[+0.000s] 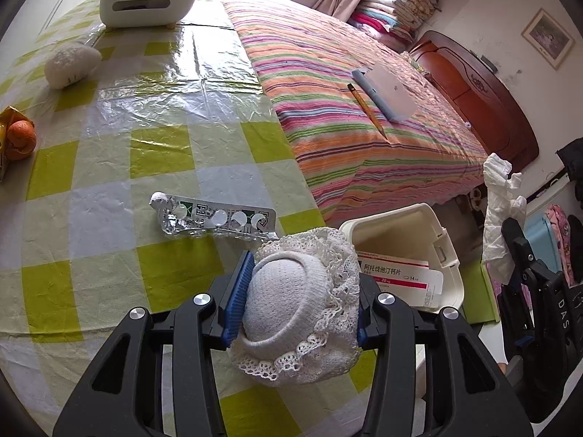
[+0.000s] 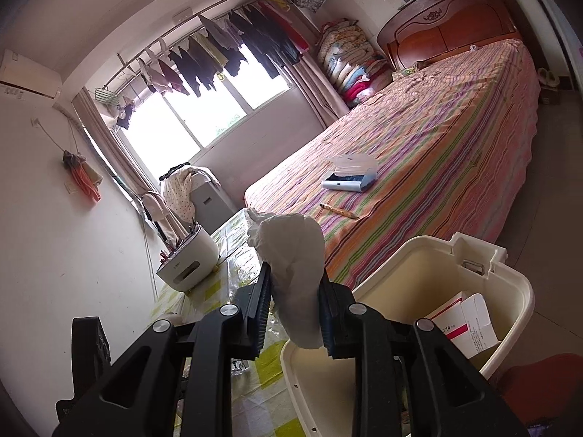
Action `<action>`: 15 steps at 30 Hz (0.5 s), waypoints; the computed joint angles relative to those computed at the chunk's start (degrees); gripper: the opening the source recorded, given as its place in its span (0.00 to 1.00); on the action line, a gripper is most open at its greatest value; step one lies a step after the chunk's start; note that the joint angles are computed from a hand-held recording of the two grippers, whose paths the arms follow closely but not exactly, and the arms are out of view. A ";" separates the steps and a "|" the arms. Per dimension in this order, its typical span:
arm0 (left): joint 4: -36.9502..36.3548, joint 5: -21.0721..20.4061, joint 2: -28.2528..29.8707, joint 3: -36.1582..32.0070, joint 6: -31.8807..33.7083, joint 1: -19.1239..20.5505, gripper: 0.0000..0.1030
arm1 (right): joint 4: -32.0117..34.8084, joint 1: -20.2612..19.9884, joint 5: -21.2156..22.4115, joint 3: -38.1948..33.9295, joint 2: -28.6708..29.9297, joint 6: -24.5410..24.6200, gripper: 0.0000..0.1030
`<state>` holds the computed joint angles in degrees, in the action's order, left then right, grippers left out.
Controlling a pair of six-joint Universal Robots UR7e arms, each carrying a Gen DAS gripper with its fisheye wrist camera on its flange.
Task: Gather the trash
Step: 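Carry the lace hat and tissue bag toward the cream bin, then release the tissue bag into the bin with the right gripper while the left holds the hat above it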
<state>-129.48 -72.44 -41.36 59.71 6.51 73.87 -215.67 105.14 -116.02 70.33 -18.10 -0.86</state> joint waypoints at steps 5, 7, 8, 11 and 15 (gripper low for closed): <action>0.44 -0.55 -0.16 1.05 1.10 -0.89 0.43 | -4.30 -0.08 -2.54 0.80 0.08 0.97 0.23; 0.50 -0.57 -0.20 1.44 1.79 -1.25 0.43 | -6.35 0.01 -3.63 1.00 0.22 0.56 0.23; 0.45 -0.59 -0.23 1.62 2.05 -1.38 0.43 | -7.00 0.02 -3.72 1.26 0.16 0.67 0.23; 0.68 -0.75 -0.11 1.72 2.51 -1.61 0.43 | -8.67 -0.15 -4.51 2.07 -0.08 1.58 0.24; 2.08 -1.37 0.55 0.65 2.26 -1.84 0.43 | -10.71 -0.40 -5.58 2.75 -0.29 2.97 0.26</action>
